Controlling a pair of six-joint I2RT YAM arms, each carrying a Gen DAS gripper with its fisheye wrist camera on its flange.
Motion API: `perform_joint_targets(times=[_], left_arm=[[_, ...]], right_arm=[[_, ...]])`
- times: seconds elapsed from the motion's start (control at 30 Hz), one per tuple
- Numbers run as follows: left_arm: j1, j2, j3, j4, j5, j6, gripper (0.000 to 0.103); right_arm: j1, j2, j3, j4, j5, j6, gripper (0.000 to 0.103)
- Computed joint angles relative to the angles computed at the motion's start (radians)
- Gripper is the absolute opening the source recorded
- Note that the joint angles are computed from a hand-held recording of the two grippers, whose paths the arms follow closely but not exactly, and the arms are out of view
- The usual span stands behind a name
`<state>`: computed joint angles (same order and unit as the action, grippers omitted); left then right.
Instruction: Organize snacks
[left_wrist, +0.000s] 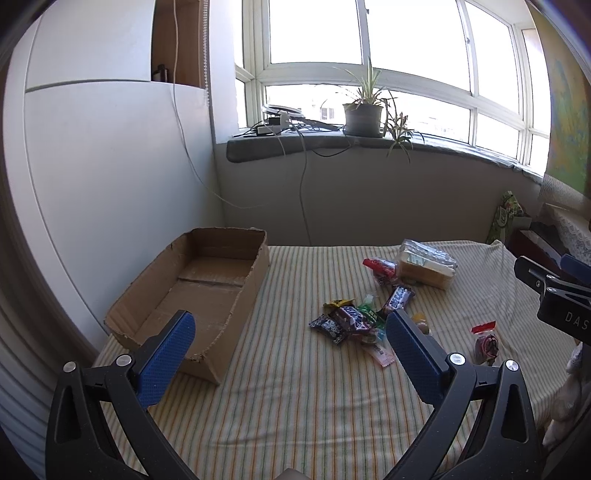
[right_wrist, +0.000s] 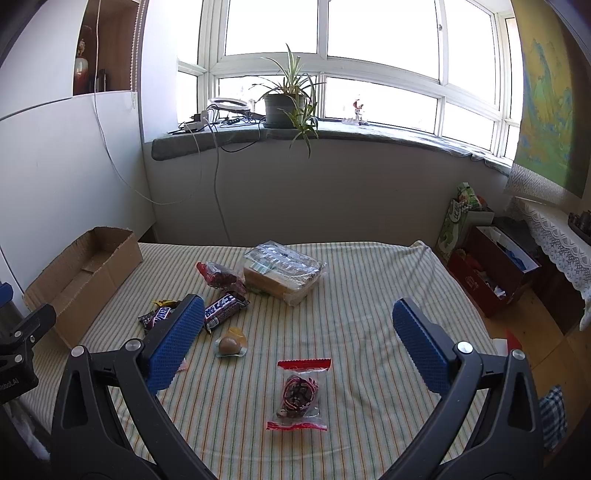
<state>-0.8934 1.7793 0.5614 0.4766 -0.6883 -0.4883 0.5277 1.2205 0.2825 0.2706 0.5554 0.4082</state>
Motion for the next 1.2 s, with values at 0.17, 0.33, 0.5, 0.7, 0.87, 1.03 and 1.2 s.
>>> perform_joint_targets(times=[0.17, 0.33, 0.5, 0.7, 0.87, 1.03, 1.2], left_arm=[[0.001, 0.006, -0.005, 0.015, 0.0, 0.004, 0.102], [0.023, 0.052, -0.031, 0.085, 0.05, 0.016, 0.102], [0.056, 0.11, -0.042, 0.157, 0.147, 0.018, 0.086], [0.077, 0.16, -0.009, 0.161, 0.265, 0.02, 0.062], [0.104, 0.208, 0.04, 0.154, 0.359, 0.032, 0.047], [0.143, 0.256, 0.116, 0.122, 0.431, 0.043, 0.042], [0.191, 0.318, 0.219, 0.084, 0.512, 0.038, 0.042]], right_arm=[[-0.004, 0.007, -0.005, 0.012, -0.005, -0.003, 0.103], [-0.048, 0.058, -0.046, 0.089, -0.031, -0.03, 0.103], [-0.134, 0.184, -0.092, 0.21, -0.119, -0.052, 0.103], [-0.186, 0.307, -0.129, 0.309, -0.194, -0.087, 0.083], [-0.233, 0.393, -0.116, 0.347, -0.327, -0.086, 0.062], [-0.229, 0.45, -0.078, 0.346, -0.392, -0.079, 0.061], [-0.229, 0.512, -0.037, 0.345, -0.423, -0.072, 0.058]])
